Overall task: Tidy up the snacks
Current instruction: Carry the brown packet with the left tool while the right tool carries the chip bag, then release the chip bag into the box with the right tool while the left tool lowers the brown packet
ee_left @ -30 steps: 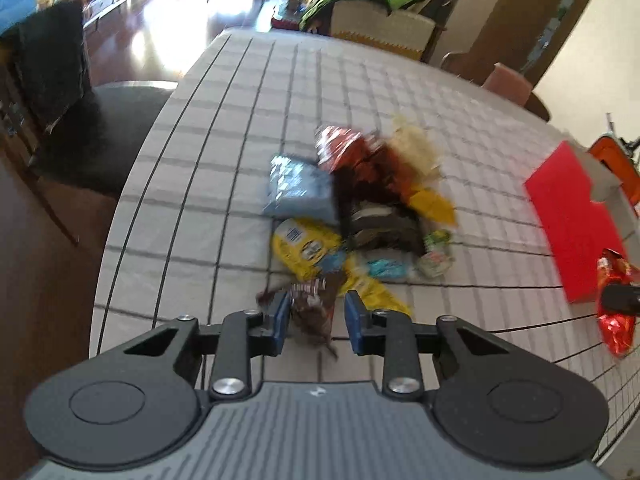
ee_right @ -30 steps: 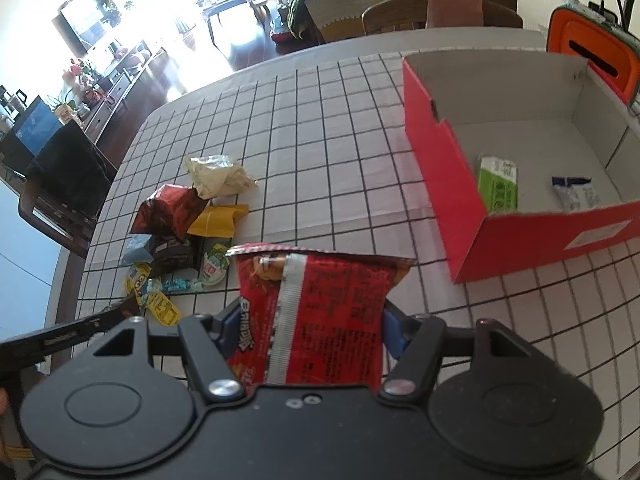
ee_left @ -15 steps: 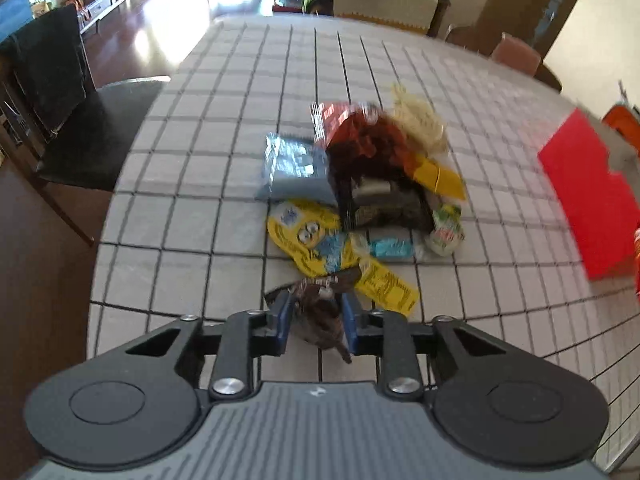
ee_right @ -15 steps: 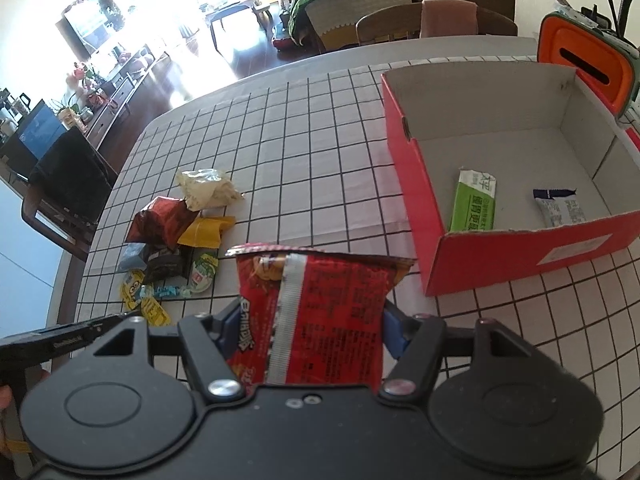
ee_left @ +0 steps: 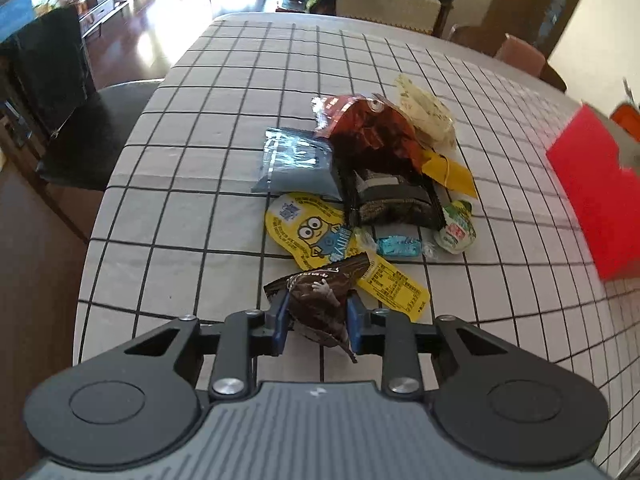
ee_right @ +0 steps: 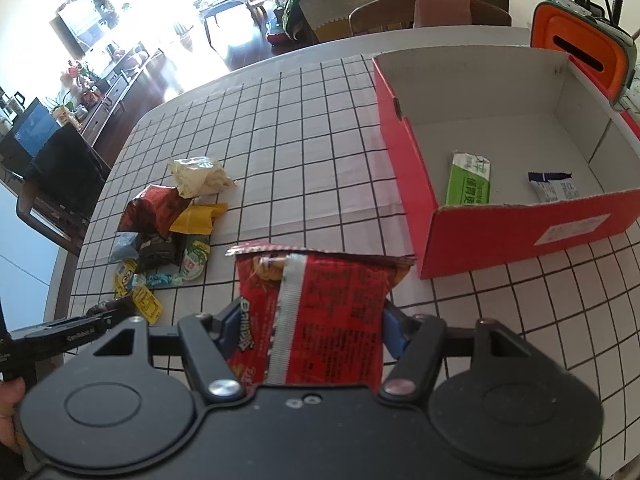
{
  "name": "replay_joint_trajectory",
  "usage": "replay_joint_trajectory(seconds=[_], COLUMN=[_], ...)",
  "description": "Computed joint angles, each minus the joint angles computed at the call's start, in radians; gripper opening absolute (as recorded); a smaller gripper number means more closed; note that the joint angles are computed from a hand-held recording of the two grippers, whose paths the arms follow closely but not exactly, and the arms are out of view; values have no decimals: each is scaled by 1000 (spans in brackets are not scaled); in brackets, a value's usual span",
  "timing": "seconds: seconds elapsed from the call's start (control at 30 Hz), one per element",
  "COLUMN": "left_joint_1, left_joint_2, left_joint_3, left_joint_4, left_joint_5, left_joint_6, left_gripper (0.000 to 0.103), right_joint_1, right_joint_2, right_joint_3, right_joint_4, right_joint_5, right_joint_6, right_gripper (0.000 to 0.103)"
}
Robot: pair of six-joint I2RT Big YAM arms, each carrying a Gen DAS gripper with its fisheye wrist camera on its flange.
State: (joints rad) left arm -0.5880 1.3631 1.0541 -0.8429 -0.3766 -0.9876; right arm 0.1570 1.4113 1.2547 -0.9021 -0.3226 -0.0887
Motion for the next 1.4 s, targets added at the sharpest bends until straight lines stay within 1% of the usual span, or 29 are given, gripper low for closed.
replay_joint_trajectory(seconds=[0.07,0.17,0.33,0.47,0.6,0.77,0.93,1.07,1.23,1.3,1.4], left_joint_1=[-2,-7,-32,-52,-71,-91,-106,-121,-135,-140,-146], left_joint_2=[-15,-36,-70,-63,-15,94,232,361,528,614,725], left_joint_3=[-16,-29,-10,55,157,321,505,677,918,1047,1230], left_joint_4=[16,20,-4,-31,-42,-44,-50,-88,-168,-225,-312], left_joint_5=[-7,-10,-39,-61,-77,-85,-74,-58,-34,-28,-14], left_joint_6=[-21,-54,-74,-57,-7,78,145,189,228,252,275], left_gripper=[27,27,27,27,27,27,27,27,27,27,27], right_joint_1=[-1,-4,-16,-42,-81,-139,-202,-246,-284,-300,-311], right_joint_2=[1,1,6,18,39,87,164,226,303,344,393], right_joint_3=[1,5,25,60,105,180,277,350,441,496,562], right_joint_4=[2,1,2,-5,-9,-12,-39,-58,-77,-97,-109], right_joint_5=[1,0,-12,-43,-67,-90,-117,-124,-125,-132,-120], right_joint_6=[-1,-8,-26,-48,-84,-129,-176,-221,-257,-272,-283], right_gripper=[66,66,66,66,66,66,66,66,66,66,66])
